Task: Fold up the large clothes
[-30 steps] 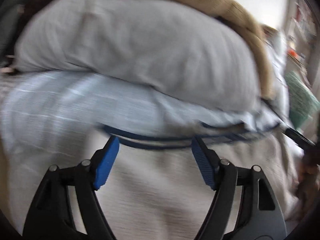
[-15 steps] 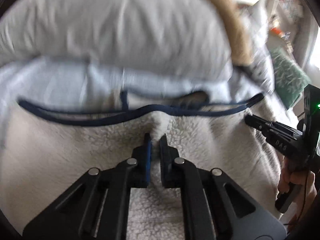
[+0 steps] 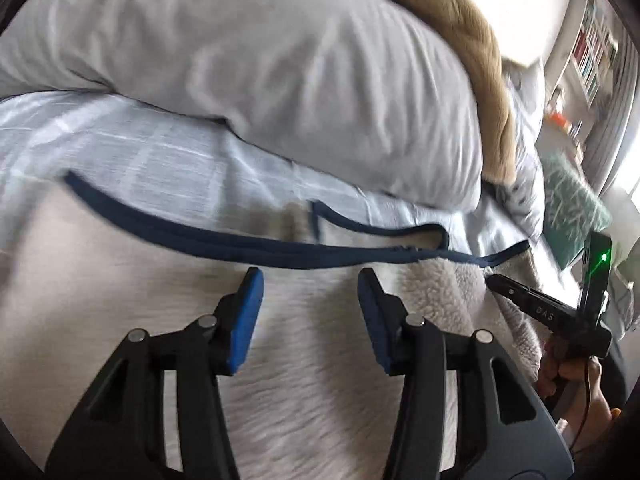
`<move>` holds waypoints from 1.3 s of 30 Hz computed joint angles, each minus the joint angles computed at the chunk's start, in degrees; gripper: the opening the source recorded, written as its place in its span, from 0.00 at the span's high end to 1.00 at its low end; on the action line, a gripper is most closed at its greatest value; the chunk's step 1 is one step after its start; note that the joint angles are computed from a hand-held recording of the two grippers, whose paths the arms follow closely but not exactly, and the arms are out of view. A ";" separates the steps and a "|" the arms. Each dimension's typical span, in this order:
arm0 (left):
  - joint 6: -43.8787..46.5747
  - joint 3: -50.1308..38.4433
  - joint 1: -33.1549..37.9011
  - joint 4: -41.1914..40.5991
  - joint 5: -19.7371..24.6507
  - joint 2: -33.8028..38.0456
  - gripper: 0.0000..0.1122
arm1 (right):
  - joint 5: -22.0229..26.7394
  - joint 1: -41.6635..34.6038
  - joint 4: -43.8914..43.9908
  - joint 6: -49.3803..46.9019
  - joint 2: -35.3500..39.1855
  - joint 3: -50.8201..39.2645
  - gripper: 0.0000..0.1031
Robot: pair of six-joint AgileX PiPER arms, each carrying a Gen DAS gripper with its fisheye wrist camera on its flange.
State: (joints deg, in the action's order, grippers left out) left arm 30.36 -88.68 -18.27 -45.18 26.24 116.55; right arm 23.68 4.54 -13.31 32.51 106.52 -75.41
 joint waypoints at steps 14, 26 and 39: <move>-13.10 -5.51 13.60 10.38 6.56 7.48 0.94 | -2.68 -11.15 11.28 -9.39 -3.91 8.19 0.97; -24.63 21.65 4.71 28.63 0.76 -20.57 0.20 | 16.01 7.11 -15.79 13.28 -25.22 16.56 0.28; -21.51 40.83 20.32 14.45 19.07 -43.55 0.14 | 31.29 20.86 -9.27 35.16 -53.00 32.44 0.19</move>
